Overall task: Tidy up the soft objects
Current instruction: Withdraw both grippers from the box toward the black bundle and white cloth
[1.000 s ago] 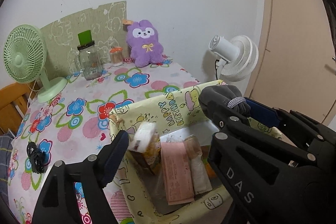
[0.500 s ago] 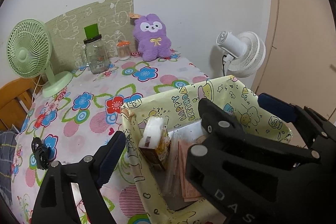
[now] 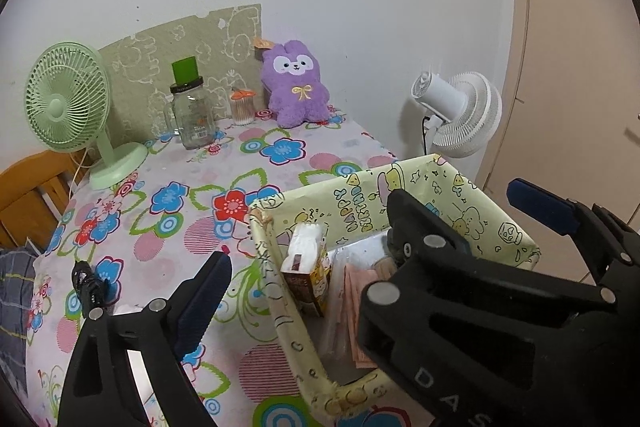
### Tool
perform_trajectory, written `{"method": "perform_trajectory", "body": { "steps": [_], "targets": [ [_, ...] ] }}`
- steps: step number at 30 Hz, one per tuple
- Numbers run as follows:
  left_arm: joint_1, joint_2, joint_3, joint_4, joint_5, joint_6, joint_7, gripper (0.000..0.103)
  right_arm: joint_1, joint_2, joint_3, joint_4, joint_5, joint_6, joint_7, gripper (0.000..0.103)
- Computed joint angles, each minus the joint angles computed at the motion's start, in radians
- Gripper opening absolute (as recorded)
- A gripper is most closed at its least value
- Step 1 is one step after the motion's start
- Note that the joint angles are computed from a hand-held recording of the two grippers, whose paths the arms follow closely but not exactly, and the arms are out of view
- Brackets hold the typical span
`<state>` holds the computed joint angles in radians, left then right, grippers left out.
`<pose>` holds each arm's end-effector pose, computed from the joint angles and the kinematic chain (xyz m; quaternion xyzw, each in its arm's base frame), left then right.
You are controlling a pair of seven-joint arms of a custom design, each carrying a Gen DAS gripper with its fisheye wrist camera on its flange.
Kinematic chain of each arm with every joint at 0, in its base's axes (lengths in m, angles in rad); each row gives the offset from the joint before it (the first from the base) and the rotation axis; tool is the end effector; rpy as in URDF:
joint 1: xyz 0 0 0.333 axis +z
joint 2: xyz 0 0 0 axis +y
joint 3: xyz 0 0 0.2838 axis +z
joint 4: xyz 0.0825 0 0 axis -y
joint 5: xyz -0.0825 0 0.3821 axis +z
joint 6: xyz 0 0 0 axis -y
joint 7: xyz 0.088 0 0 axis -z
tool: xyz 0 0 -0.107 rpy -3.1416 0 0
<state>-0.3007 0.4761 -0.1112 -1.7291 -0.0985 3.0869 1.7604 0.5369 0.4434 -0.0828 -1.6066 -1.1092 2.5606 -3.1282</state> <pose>0.6474 -0.2616 0.3882 -0.4728 0.7699 -0.3604 0.2320 0.6184 0.3253 0.3938 -0.5289 0.7156 -0.3450 0.2986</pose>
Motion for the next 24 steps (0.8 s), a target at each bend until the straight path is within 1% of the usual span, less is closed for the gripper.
{"method": "perform_trajectory", "body": {
  "steps": [2,8,11,13,17,21,24],
  "targets": [
    [0.009,-0.017,-0.006,-0.022,-0.004,0.012,0.006,0.095,0.013,-0.009,-0.003,-0.007,-0.019,-0.011,0.022,0.095],
    [0.014,-0.071,0.001,-0.097,-0.009,0.056,0.010,0.097,0.026,-0.031,0.013,-0.018,-0.042,-0.033,0.037,0.097],
    [0.044,-0.096,-0.027,-0.132,-0.027,0.072,0.032,0.098,0.032,-0.040,0.024,-0.022,-0.051,-0.049,0.042,0.098],
    [0.050,-0.111,-0.032,-0.153,-0.037,0.080,0.039,0.098,0.035,-0.045,0.030,-0.026,-0.054,-0.057,0.044,0.098],
    [0.084,-0.144,-0.059,-0.202,-0.063,0.104,0.067,0.098,0.042,-0.053,0.044,-0.030,-0.056,-0.067,0.037,0.098],
    [0.100,-0.173,-0.065,-0.244,-0.085,0.128,0.083,0.098,0.051,-0.050,0.054,-0.021,-0.057,-0.071,0.026,0.098],
    [0.097,-0.195,-0.050,-0.273,-0.095,0.142,0.084,0.098,0.061,-0.040,0.057,-0.005,-0.059,-0.068,0.020,0.098]
  ]
}}
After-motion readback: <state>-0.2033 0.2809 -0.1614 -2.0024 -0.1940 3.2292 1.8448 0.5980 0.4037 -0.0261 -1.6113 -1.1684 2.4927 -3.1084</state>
